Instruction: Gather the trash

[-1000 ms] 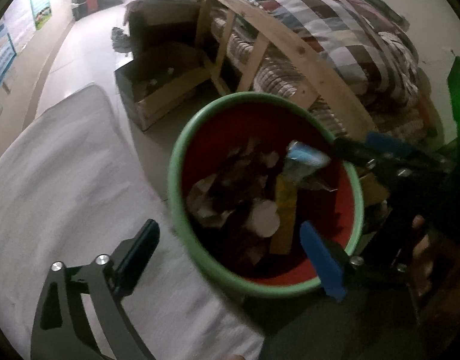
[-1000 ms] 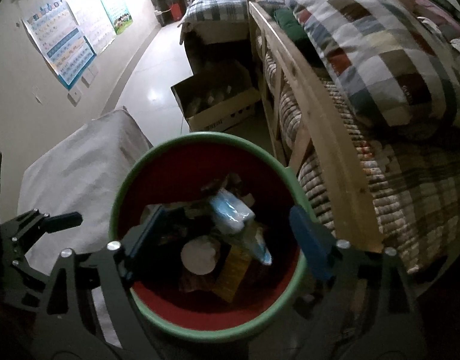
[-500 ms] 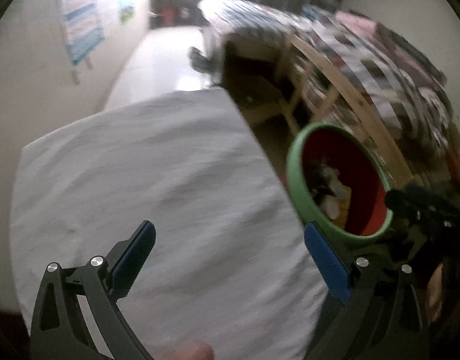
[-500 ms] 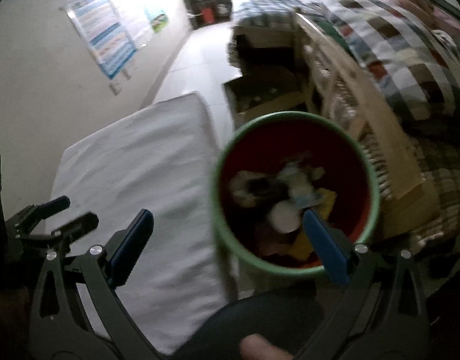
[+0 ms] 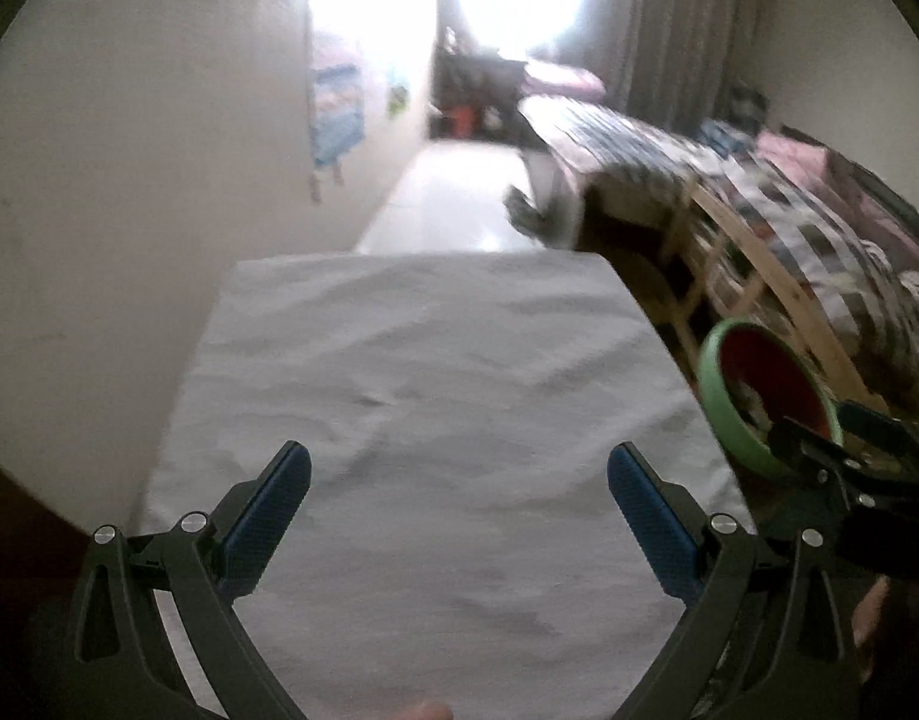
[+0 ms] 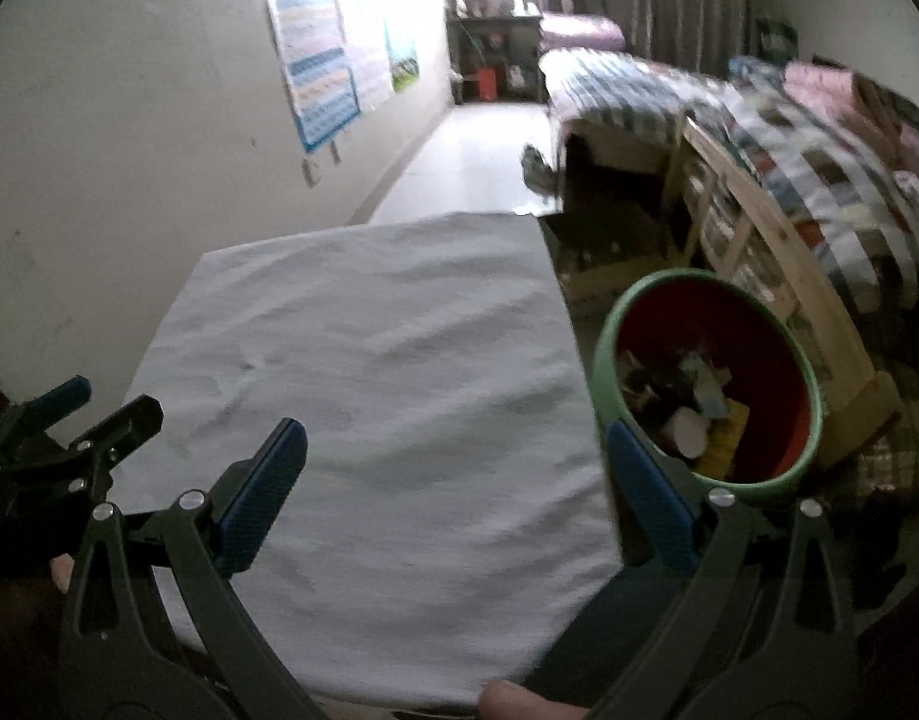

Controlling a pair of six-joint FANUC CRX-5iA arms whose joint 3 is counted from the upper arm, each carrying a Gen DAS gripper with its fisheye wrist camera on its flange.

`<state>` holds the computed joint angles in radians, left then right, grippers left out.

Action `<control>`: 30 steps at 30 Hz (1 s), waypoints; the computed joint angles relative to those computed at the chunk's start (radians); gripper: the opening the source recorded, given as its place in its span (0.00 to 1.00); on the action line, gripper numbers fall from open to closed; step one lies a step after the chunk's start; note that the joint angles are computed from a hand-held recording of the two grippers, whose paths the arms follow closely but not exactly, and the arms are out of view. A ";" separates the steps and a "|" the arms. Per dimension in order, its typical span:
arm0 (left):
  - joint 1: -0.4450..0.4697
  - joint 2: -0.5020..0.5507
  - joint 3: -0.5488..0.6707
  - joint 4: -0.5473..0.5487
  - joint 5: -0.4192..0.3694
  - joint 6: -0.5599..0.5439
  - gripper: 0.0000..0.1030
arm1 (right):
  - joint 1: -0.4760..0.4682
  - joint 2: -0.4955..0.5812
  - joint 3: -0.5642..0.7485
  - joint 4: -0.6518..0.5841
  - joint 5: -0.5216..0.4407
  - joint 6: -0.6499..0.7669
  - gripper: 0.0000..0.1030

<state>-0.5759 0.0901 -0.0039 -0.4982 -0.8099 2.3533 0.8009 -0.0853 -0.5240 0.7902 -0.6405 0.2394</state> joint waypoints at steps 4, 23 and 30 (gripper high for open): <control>-0.039 -0.041 -0.022 -0.117 -0.070 0.124 0.92 | 0.038 -0.008 -0.028 0.087 0.020 -0.092 0.95; -0.044 -0.150 -0.173 -0.133 0.009 0.158 0.92 | 0.127 -0.055 -0.148 0.413 -0.020 -0.412 0.95; -0.069 -0.126 -0.147 -0.159 -0.027 0.176 0.92 | 0.127 -0.046 -0.145 0.382 -0.018 -0.409 0.95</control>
<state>-0.6445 -0.0356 -0.1505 -0.6576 -0.8367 2.5288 0.9282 -0.1311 -0.6691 1.1720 -0.6588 -0.1696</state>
